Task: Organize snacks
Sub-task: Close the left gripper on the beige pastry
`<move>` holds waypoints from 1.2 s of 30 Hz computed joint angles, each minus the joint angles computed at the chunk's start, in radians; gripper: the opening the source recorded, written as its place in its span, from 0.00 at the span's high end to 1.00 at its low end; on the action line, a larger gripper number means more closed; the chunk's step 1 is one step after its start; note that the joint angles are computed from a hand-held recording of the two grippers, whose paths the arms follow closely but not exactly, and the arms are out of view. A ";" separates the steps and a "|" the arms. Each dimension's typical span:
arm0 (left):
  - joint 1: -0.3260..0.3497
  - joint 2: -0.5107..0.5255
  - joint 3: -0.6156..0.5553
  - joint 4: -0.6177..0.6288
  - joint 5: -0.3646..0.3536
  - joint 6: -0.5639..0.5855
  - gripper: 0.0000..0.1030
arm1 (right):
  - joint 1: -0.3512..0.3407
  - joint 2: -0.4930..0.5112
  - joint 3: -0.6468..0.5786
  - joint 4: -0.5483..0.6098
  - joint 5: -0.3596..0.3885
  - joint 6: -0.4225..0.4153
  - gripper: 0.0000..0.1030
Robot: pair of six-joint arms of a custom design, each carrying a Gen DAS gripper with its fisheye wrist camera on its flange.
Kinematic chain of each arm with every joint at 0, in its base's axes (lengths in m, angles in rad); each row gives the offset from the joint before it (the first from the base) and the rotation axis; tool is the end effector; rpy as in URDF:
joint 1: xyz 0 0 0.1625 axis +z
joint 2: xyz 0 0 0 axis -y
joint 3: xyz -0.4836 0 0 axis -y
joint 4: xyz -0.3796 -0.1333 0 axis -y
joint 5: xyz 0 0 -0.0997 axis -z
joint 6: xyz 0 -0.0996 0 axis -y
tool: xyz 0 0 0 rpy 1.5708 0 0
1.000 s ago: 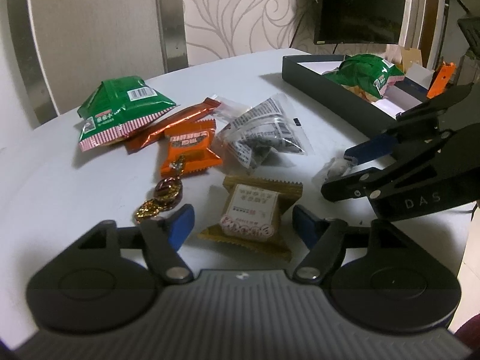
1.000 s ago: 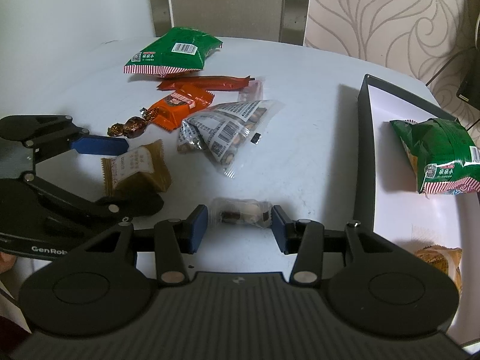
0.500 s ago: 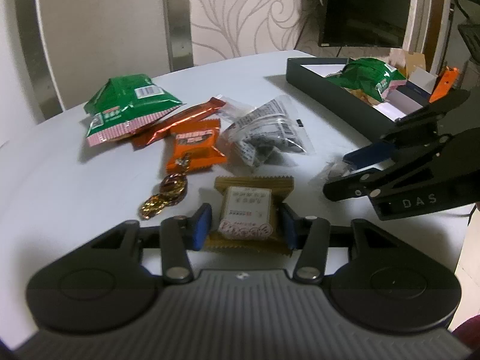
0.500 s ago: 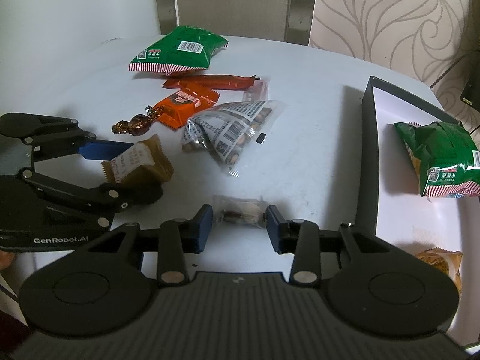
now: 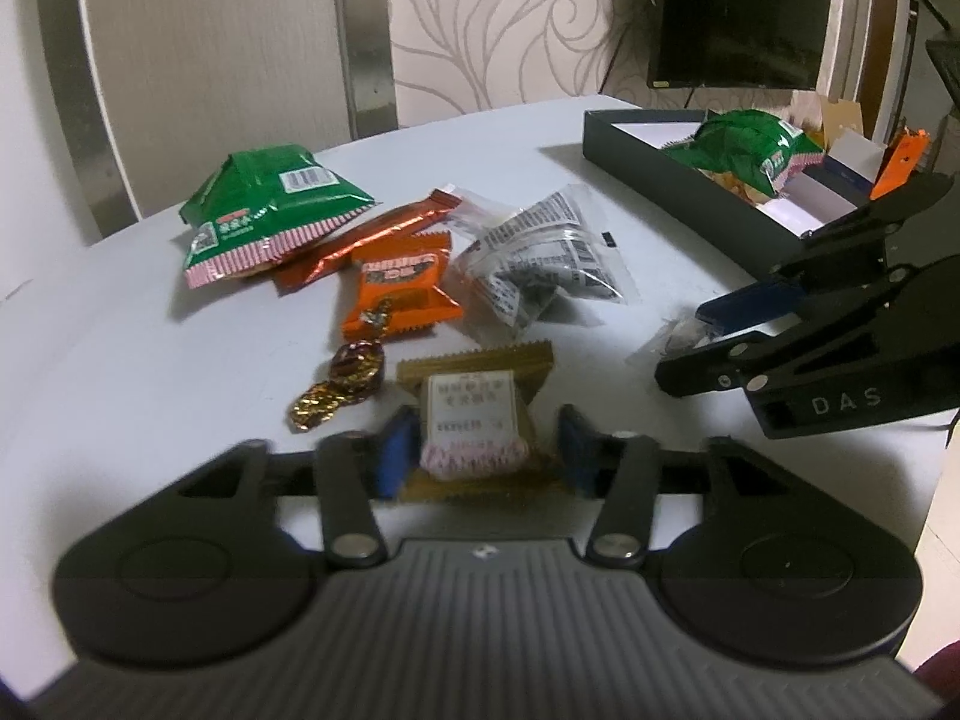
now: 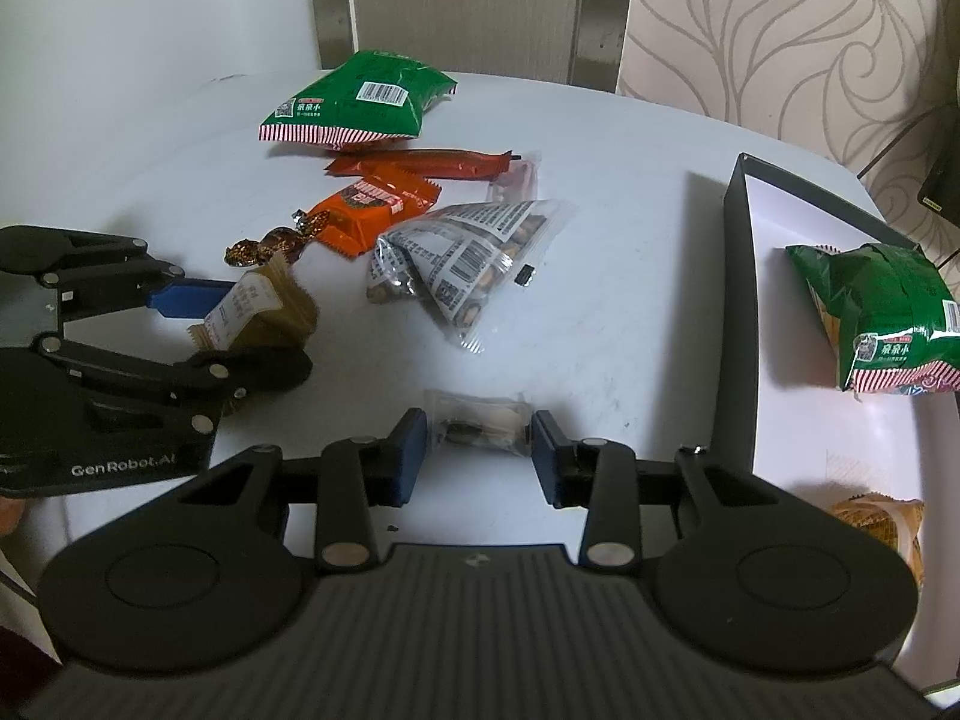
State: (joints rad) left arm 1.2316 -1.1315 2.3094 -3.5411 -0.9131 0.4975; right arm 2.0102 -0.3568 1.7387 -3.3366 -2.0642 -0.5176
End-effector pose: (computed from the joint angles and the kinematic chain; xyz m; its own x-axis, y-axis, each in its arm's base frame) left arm 0.0244 -0.5146 0.2652 -0.6716 0.1867 -0.7170 0.6306 0.6521 -0.4209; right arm 0.3543 -0.5514 -0.0854 -0.5631 -0.6013 0.5669 -0.7745 0.6233 -0.1082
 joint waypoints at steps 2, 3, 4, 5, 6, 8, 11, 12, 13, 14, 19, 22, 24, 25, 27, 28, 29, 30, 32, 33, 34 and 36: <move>-0.002 0.010 0.001 -0.017 0.013 -0.004 0.29 | 0.000 -0.001 0.000 0.002 0.000 0.000 0.57; 0.000 0.009 0.001 -0.018 0.008 -0.006 0.29 | 0.000 -0.001 0.001 0.001 -0.001 0.001 0.57; 0.001 0.009 0.002 -0.020 0.007 -0.003 0.29 | 0.000 -0.002 0.001 0.001 0.000 0.002 0.57; 0.001 0.009 0.002 -0.020 0.007 -0.002 0.29 | -0.001 -0.002 0.001 0.001 0.001 0.003 0.57; 0.001 0.009 0.002 -0.019 0.007 -0.002 0.29 | -0.001 -0.002 0.002 0.000 0.001 0.003 0.57; 0.001 0.012 0.002 -0.025 0.008 -0.001 0.28 | -0.001 -0.001 0.002 -0.002 0.002 0.003 0.57; 0.001 0.022 0.006 -0.056 0.010 0.003 0.27 | -0.001 -0.001 0.002 -0.003 0.001 0.001 0.57; 0.001 0.023 0.007 -0.062 0.011 0.004 0.27 | -0.001 -0.001 0.003 -0.003 0.001 0.000 0.57; 0.001 0.024 0.008 -0.066 0.011 0.005 0.27 | -0.001 -0.001 0.003 -0.004 0.001 -0.001 0.57; 0.000 0.024 0.009 -0.068 0.013 0.004 0.27 | -0.001 -0.002 0.003 -0.003 0.002 -0.003 0.57; -0.005 0.023 0.003 -0.051 0.025 -0.005 0.27 | -0.002 -0.006 0.006 0.005 0.006 -0.009 0.57; -0.003 0.021 0.004 -0.051 0.018 0.002 0.29 | -0.002 -0.007 0.006 0.007 0.008 -0.009 0.59; -0.002 0.019 0.006 -0.056 0.007 0.012 0.42 | -0.002 -0.009 0.005 0.012 0.010 -0.009 0.60; -0.003 0.017 0.006 -0.051 0.005 0.012 0.52 | -0.002 -0.009 0.006 0.013 0.010 -0.009 0.60; -0.004 0.015 0.003 -0.041 0.007 0.008 0.53 | -0.003 -0.010 0.006 0.015 0.009 -0.007 0.60; -0.003 0.013 0.003 -0.040 0.004 0.007 0.54 | -0.003 -0.010 0.006 0.015 0.009 -0.007 0.60; -0.003 0.013 0.003 -0.039 0.003 0.006 0.54 | -0.004 -0.010 0.005 0.016 0.010 -0.005 0.60; -0.002 0.011 0.002 -0.035 0.003 0.002 0.55 | -0.003 -0.010 0.005 0.017 0.009 -0.003 0.61; -0.003 0.008 0.000 -0.027 0.006 -0.008 0.56 | -0.003 -0.010 0.004 0.020 0.008 -0.001 0.61; -0.004 0.006 0.000 -0.022 0.007 -0.014 0.57 | -0.003 -0.012 0.004 0.021 0.009 0.003 0.62; -0.004 0.004 0.000 -0.020 0.008 -0.019 0.60 | -0.003 -0.012 0.005 0.021 0.009 0.007 0.62; -0.005 -0.001 0.000 -0.017 0.011 -0.028 0.60 | -0.005 -0.015 0.007 0.023 0.014 0.018 0.62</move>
